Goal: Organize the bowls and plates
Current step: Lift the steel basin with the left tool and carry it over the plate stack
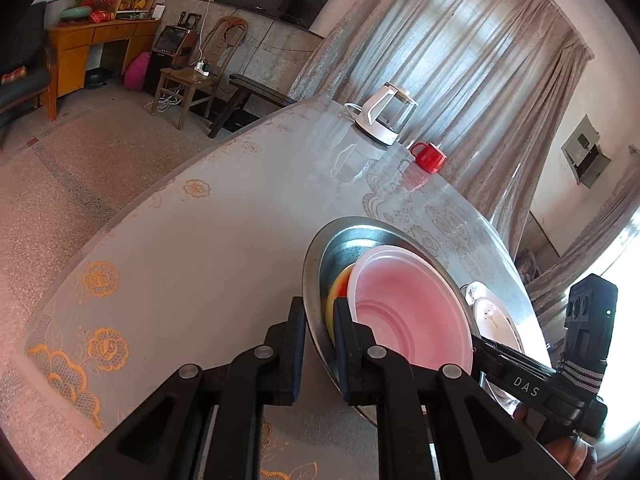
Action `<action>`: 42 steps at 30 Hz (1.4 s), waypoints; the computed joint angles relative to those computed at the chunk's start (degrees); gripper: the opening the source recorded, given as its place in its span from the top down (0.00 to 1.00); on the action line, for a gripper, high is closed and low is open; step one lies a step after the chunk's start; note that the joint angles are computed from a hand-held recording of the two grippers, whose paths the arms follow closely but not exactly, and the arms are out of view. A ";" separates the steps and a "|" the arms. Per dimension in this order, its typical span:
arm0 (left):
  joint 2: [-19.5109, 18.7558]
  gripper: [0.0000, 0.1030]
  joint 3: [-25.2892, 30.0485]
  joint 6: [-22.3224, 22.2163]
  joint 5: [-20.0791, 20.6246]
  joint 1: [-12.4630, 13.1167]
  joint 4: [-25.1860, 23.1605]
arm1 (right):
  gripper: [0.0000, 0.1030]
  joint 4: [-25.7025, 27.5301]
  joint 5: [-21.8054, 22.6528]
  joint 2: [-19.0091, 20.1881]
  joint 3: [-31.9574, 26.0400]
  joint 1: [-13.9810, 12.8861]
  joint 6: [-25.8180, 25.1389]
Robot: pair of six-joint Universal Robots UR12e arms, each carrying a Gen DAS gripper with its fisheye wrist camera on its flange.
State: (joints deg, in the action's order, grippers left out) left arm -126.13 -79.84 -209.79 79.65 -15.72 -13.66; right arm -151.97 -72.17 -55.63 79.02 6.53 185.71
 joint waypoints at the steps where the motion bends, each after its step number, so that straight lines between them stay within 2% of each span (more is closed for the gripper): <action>1: 0.09 0.87 -0.14 -0.13 0.12 -0.04 -0.16 | 0.78 0.00 0.11 -0.13 0.17 -0.02 0.06; 10: 1.47 0.87 -1.00 2.38 4.95 -1.12 -1.19 | 0.78 -0.42 0.54 -1.09 1.35 0.05 -0.70; 24: 2.39 0.87 -0.92 4.37 5.88 -2.12 -0.74 | 0.78 -4.13 1.93 -3.21 4.07 -0.88 1.27; 32: 2.15 0.87 0.10 6.07 4.77 -2.73 -0.23 | 0.78 -7.29 1.25 -4.91 6.10 -1.69 3.02; 42: 0.59 0.87 4.51 10.15 2.21 -4.16 -1.87 | 0.78 -11.52 -0.49 -7.16 9.33 -3.39 5.92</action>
